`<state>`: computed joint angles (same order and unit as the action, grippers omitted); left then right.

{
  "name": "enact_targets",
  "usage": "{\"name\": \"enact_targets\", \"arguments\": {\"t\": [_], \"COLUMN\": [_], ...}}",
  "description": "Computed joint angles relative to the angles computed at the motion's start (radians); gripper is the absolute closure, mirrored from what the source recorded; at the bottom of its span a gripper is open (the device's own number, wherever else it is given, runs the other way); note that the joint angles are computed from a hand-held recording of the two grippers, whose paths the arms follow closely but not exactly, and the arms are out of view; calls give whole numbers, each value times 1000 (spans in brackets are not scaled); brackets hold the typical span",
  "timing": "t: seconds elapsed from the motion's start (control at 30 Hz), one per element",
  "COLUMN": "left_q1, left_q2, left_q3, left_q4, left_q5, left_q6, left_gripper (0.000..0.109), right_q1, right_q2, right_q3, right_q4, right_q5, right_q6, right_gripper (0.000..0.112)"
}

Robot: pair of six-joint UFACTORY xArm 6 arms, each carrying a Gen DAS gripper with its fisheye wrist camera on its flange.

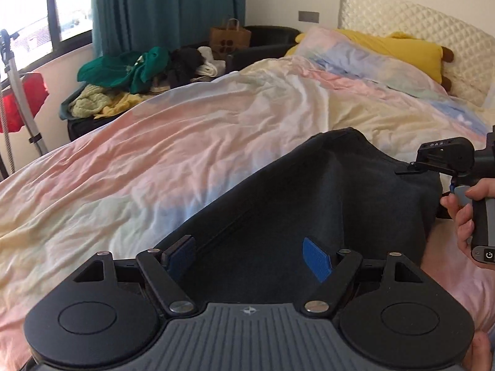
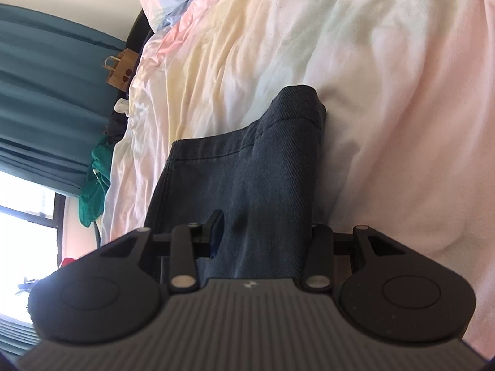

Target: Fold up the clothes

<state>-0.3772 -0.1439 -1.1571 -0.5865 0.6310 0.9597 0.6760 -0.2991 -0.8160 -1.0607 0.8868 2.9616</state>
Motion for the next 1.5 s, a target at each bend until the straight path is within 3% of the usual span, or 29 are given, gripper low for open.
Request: {"name": "enact_targets", "arguments": {"t": [0.1, 0.27, 0.4, 0.47, 0.53, 0.6, 0.7, 0.77, 0.9, 0.93, 1.07, 1.13, 1.2, 1.3, 1.37, 1.5], "left_q1": [-82, -145, -151, -153, -155, -157, -159, -160, -151, -146, -141, -138, -125, -89, -47, 81], "left_q2": [144, 338, 423, 439, 435, 424, 405, 399, 426, 437, 413, 377, 314, 185, 62, -188], "left_q3": [-102, -277, -360, -373, -362, -348, -339, -348, -371, -382, -337, -298, -237, -121, -20, 159], "left_q4": [11, 146, 130, 130, 134, 134, 139, 193, 436, 463, 341, 278, 219, 157, 91, -62], "left_q5": [-62, -86, -70, -72, -90, -107, -153, -188, -245, -227, -202, -195, -203, -199, -182, -109], "left_q6": [43, -66, -82, -97, -113, -121, -157, -237, -506, -539, -462, -429, -408, -396, -360, -268], "left_gripper": [31, 36, 43, 59, 85, 97, 105, 105, 105, 105, 98, 71, 60, 57, 53, 48], "right_q1": [-10, -19, -23, -25, -25, -26, -28, -29, -31, -32, -45, -55, -66, -99, -149, -199], "right_q2": [3, 18, 30, 36, 37, 36, 31, 28, 18, 16, 13, 7, -2, -24, -43, -63], "right_q3": [8, 7, -2, -8, -9, -6, -2, -2, 7, 9, 21, 34, 50, 76, 104, 141], "right_q4": [-62, -102, -121, -119, -120, -124, -127, -133, -160, -163, -190, -210, -242, -287, -354, -518], "right_q5": [-15, -5, 5, 7, 7, 3, 1, -1, -12, -17, -58, -82, -110, -188, -296, -419], "right_q6": [57, 72, 85, 72, 63, 63, 79, 91, 119, 121, 112, 118, 130, 95, 52, 74], "right_gripper": [47, 45, 41, 40, 40, 40, 40, 40, 40, 40, 41, 40, 40, 40, 40, 43]}}
